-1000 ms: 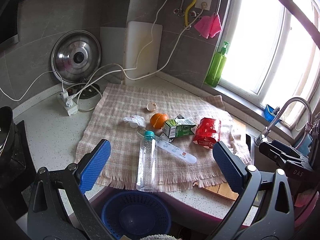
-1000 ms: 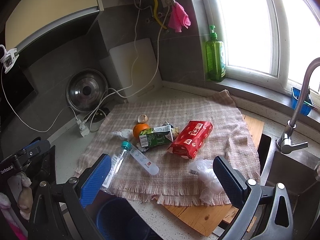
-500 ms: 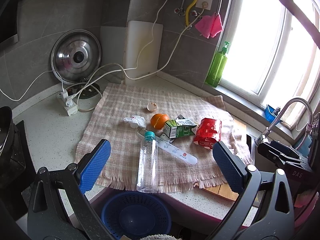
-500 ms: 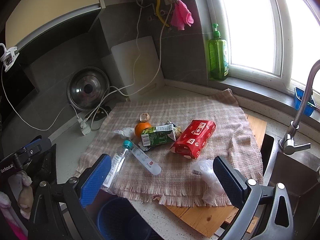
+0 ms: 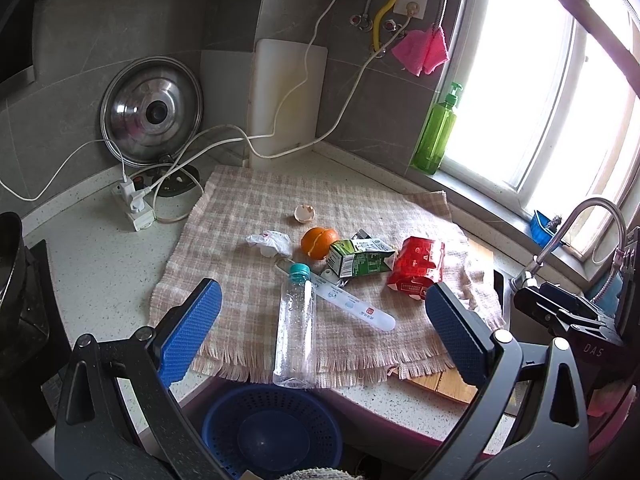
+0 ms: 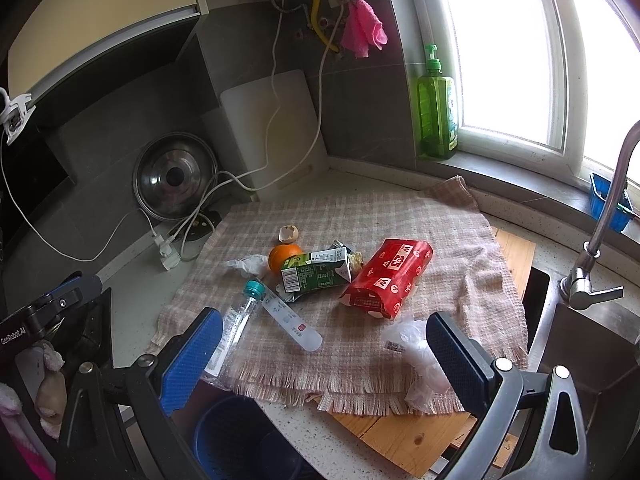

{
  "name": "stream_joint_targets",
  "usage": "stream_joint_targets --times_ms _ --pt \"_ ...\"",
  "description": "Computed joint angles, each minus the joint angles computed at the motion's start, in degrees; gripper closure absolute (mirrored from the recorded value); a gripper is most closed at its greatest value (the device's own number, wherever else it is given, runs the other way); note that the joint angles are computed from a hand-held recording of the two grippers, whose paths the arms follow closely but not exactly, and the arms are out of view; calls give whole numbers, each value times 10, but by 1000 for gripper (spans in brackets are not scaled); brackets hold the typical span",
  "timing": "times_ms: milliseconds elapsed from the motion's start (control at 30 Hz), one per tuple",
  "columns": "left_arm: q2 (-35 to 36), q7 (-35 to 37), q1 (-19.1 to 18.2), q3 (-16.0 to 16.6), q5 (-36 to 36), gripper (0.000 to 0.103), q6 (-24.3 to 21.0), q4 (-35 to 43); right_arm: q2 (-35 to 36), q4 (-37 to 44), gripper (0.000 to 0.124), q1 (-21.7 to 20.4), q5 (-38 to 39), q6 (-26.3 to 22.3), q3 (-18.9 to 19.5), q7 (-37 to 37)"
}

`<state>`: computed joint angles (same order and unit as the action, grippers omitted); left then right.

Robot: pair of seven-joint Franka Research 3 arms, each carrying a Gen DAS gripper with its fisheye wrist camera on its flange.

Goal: Collect trash

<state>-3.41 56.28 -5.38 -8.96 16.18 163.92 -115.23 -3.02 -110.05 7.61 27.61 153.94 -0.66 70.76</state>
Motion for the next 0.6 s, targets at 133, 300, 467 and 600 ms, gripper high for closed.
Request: stream_joint_targets --times_ms 133,300,467,600 --pt "0 1 0 0 -1 0 0 1 1 1 21 0 -3 -1 0 3" --pt "-1 2 0 0 -4 0 -3 0 3 4 21 0 -2 -2 0 2" --pt "-1 2 0 0 -3 0 -4 0 11 8 21 0 2 -5 -1 -3" --pt "-6 1 1 1 -3 0 -8 -8 16 12 21 -2 1 -11 -1 -2"
